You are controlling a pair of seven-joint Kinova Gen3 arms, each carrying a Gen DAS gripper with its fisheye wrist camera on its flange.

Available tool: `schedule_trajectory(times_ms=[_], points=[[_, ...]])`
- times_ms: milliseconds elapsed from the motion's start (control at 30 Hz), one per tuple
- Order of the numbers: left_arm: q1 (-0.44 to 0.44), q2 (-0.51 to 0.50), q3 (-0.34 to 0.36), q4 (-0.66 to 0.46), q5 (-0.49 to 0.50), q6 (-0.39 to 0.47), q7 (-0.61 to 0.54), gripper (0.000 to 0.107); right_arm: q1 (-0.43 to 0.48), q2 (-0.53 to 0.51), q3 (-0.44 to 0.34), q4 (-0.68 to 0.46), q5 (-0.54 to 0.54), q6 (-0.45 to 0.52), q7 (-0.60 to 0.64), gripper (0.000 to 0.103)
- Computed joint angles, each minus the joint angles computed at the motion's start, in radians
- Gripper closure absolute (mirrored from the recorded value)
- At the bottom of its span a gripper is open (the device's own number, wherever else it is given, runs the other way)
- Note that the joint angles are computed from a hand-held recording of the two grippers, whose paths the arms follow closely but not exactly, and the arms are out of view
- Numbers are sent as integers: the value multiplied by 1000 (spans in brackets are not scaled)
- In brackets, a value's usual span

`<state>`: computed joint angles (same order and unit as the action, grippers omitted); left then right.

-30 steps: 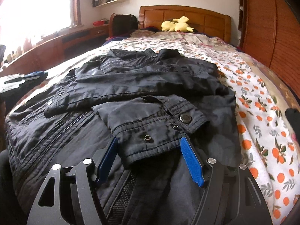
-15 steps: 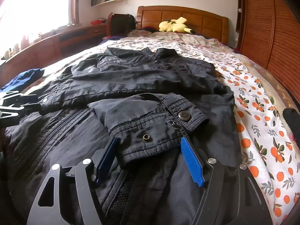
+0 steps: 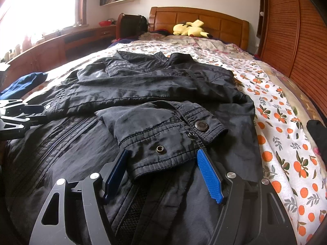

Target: Fold large clothes

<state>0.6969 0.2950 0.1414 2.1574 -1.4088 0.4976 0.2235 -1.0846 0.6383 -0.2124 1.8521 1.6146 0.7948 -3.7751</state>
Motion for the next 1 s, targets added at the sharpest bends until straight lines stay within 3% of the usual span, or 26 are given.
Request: schedule_trajectory(times_ms=[33,67,133,367,533,800,833,900,1000], points=[[-5,-1,0,1,-3,-11,-2,71,-1,1,0,-2,-3,1,3,36],[-18,-5,1,2,2,-38,-17,89,-1,1,0,-2,-4,1,4,36],[-13,-11,-2,5,-1,-50,-12,98,-1,0,1,-2,-5,0,5,36],[48,-92,57,26,-15,39,40,100,19,-26,-7,12,-3,-30,-8,36],[71,-119,107,35,-16,104,56,100,-5,-68,-15,38,-36,13,13,36],[83,-148,145,79,-16,136,130,95,-62,-149,-51,134,-113,102,-17,36],[81,-154,149,87,-17,136,140,93,-70,-155,-57,142,-125,112,-19,36],[84,-177,159,119,-20,150,180,60,-85,-171,-69,168,-153,130,-29,36],[95,-217,187,178,-27,204,251,36,-105,-184,-84,199,-191,145,-46,36]])
